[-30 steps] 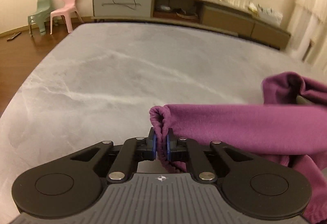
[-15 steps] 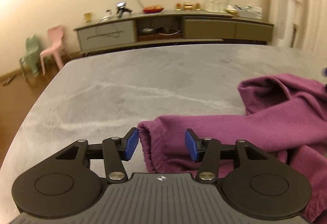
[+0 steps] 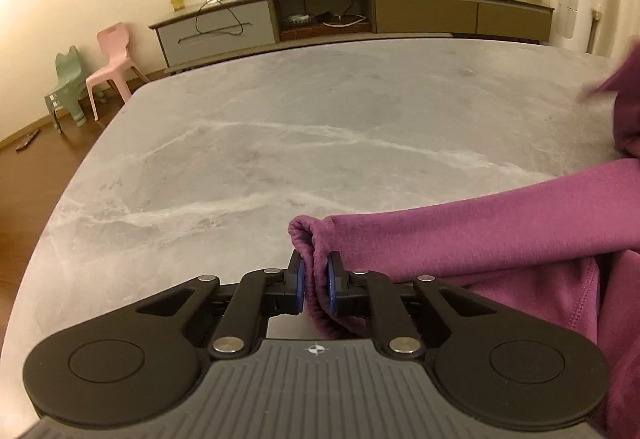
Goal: Fold clothes
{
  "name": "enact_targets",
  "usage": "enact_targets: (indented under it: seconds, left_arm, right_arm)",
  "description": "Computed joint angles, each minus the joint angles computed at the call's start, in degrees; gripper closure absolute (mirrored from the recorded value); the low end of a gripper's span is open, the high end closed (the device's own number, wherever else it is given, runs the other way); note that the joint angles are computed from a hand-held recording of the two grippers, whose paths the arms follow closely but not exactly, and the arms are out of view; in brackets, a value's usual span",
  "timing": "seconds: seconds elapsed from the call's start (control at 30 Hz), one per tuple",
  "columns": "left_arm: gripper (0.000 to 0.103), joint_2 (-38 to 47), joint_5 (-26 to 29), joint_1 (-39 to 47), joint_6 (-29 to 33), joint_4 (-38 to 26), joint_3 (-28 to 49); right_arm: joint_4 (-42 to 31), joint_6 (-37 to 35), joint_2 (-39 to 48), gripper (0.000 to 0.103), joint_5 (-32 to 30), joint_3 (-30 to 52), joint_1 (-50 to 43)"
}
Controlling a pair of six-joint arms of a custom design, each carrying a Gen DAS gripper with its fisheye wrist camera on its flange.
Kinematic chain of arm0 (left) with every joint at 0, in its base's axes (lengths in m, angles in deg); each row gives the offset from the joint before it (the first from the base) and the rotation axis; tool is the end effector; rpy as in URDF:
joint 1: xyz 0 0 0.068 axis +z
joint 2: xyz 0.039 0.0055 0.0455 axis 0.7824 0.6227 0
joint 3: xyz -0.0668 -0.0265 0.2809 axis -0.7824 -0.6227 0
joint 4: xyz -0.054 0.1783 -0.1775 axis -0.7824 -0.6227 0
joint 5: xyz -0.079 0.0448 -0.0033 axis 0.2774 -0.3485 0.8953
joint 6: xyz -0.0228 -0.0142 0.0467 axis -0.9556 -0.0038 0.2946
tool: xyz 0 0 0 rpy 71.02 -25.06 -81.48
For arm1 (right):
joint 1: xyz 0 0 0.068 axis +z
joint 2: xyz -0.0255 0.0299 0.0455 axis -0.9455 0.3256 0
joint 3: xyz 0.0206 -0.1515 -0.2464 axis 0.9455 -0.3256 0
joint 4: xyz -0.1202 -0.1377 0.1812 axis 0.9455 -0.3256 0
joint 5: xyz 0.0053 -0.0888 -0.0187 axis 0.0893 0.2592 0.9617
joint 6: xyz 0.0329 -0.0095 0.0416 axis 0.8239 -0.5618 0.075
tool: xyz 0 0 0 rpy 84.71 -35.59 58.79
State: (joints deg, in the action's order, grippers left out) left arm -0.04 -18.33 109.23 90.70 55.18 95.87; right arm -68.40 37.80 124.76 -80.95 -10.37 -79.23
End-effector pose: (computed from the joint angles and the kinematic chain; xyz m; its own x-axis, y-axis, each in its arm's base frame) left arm 0.1501 0.2043 0.1543 -0.7225 0.0480 -0.6898 -0.0667 0.9881 0.1386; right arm 0.2259 -0.0285 0.2878 -0.6297 0.0707 -0.7736 0.0387 0.9975 0.0598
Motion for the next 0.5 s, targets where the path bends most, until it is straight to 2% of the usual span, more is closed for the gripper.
enact_targets:
  seconds: [0.1,0.17,0.27,0.3,0.33,0.37,0.47,0.5]
  left_arm:
    - [0.092,-0.48,-0.50,-0.11,-0.47,-0.75,-0.10]
    - [0.092,-0.63,0.06,0.44,-1.09,-1.52,0.19]
    - [0.092,-1.27,1.13,0.71,-2.22,-2.00,0.07]
    - [0.092,-1.58,1.94,0.93,-2.21,-2.19,-0.07]
    - [0.092,-1.84,2.36,1.01,-1.98,-1.97,-0.43]
    - [0.092,-2.08,2.61,1.01,-1.64,-1.55,-0.90]
    - [0.092,-2.79,3.35,1.02,-0.62,-0.30,-2.31]
    - [0.088,-3.02,3.60,1.03,-0.29,0.11,-2.77]
  right_arm:
    - [-2.10,-3.45,-1.59,0.098,-1.09,-2.05,-14.41]
    - [-6.81,-13.21,-2.83,0.094,0.88,-2.86,-17.64]
    - [-6.47,-17.60,-7.86,0.080,5.44,-5.43,-13.04]
    - [-6.46,-19.00,-9.47,0.065,7.11,-6.16,-11.29]
    - [-6.32,-19.00,-10.26,0.055,7.53,-6.25,-9.21]
    - [-5.96,-15.97,-9.46,0.041,4.12,-5.03,-7.07]
    - [-7.15,-7.78,-4.90,0.031,-4.10,-1.64,3.26]
    - [-6.37,-5.74,-1.08,0.025,-5.74,-0.92,7.54]
